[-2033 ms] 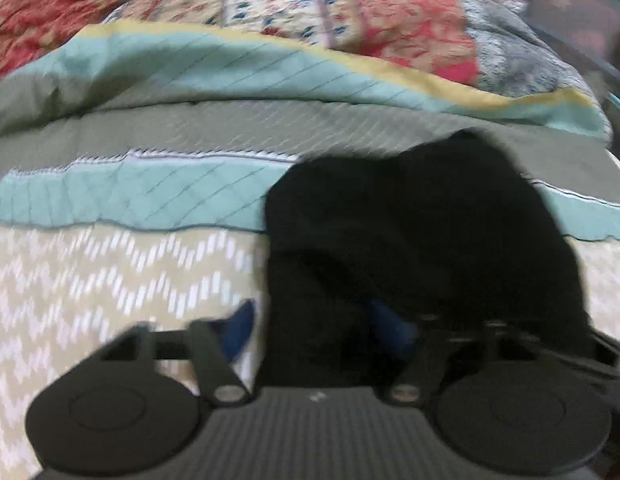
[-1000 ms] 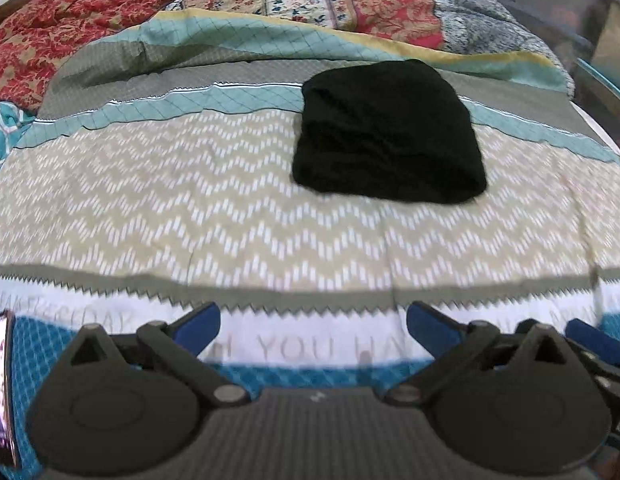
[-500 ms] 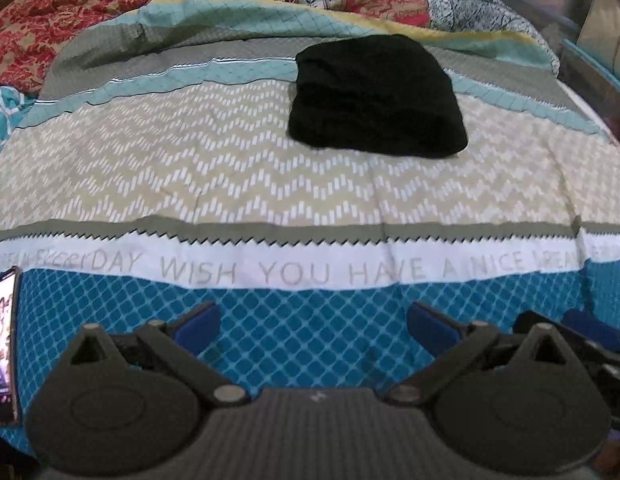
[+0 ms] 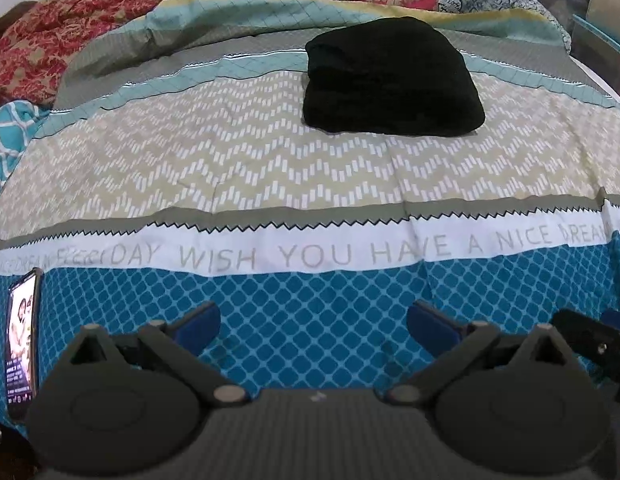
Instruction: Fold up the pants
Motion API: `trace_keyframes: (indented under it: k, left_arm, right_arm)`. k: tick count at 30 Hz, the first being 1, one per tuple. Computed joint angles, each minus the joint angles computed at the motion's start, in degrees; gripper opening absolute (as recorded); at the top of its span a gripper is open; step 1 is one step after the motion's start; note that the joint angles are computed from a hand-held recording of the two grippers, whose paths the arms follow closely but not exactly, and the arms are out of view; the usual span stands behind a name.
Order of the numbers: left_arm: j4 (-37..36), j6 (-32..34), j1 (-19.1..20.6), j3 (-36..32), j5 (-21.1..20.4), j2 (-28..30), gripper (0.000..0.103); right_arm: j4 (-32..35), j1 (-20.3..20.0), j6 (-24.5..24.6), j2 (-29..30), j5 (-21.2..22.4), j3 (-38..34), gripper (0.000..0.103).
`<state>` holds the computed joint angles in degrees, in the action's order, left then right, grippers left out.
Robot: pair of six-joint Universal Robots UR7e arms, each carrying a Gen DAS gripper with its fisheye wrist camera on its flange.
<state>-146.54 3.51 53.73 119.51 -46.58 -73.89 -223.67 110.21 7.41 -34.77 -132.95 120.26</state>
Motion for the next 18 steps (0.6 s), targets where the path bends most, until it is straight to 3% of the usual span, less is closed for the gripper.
trace_keyframes:
  k: [10,18]
  left_arm:
    - [-1.91,0.9,0.8,-0.58,-1.7,0.22,0.103]
    - [-5.56,2.1,0.33,0.17,1.8,1.01,0.103]
  right_arm:
    - [3.8,-0.51,3.25,-1.59,1.15,0.89,0.095]
    - [5.09,-0.92,3.99,-1.81,2.18,0.78,0.095]
